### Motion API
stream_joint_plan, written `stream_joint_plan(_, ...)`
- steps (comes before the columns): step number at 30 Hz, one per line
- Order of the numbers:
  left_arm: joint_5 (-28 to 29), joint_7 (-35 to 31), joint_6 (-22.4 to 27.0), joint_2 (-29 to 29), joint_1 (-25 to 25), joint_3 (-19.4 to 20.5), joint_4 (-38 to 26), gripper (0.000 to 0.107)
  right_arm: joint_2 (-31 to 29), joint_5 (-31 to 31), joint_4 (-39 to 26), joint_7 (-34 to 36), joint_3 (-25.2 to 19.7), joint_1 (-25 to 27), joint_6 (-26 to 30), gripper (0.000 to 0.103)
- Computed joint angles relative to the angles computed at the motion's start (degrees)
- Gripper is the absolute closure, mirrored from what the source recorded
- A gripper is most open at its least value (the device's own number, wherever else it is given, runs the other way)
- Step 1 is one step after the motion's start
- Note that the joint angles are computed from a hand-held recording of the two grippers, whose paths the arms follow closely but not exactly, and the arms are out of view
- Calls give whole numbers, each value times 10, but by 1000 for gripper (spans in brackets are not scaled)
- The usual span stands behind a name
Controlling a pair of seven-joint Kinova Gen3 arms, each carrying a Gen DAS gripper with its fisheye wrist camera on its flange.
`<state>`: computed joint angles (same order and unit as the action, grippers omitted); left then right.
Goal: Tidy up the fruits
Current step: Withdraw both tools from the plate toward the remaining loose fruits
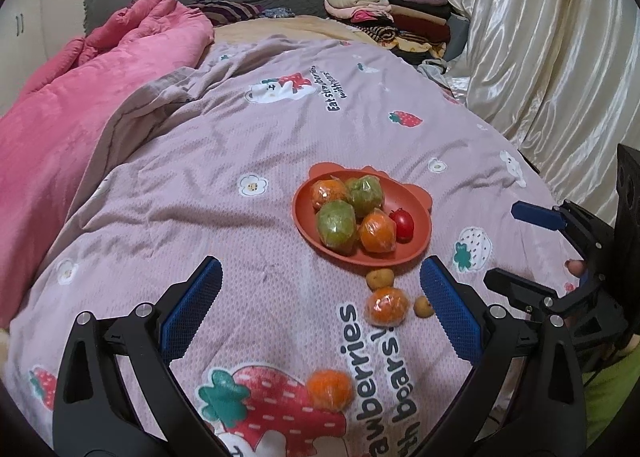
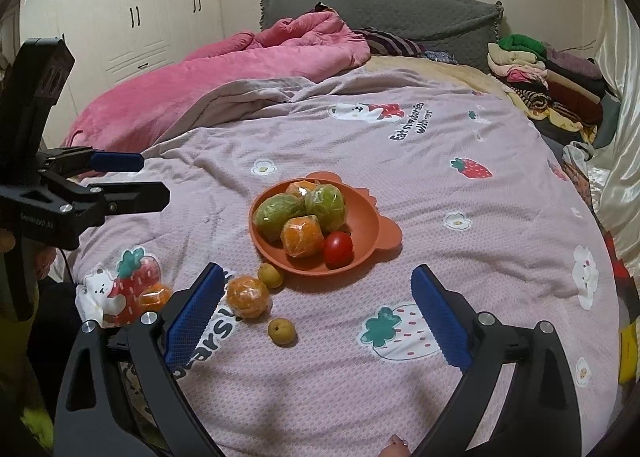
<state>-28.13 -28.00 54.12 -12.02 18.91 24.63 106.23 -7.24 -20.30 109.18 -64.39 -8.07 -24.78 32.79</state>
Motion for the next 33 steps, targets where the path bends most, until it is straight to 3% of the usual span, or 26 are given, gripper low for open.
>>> stream_joint_plan(13, -6, 33, 30, -15, 6, 28, 7, 14, -16, 9, 7, -9, -2, -6, 11, 9)
stream_joint_plan(33, 25, 38, 22, -25, 11, 35, 49, 14, -6, 23, 13, -18, -8, -9, 16, 9)
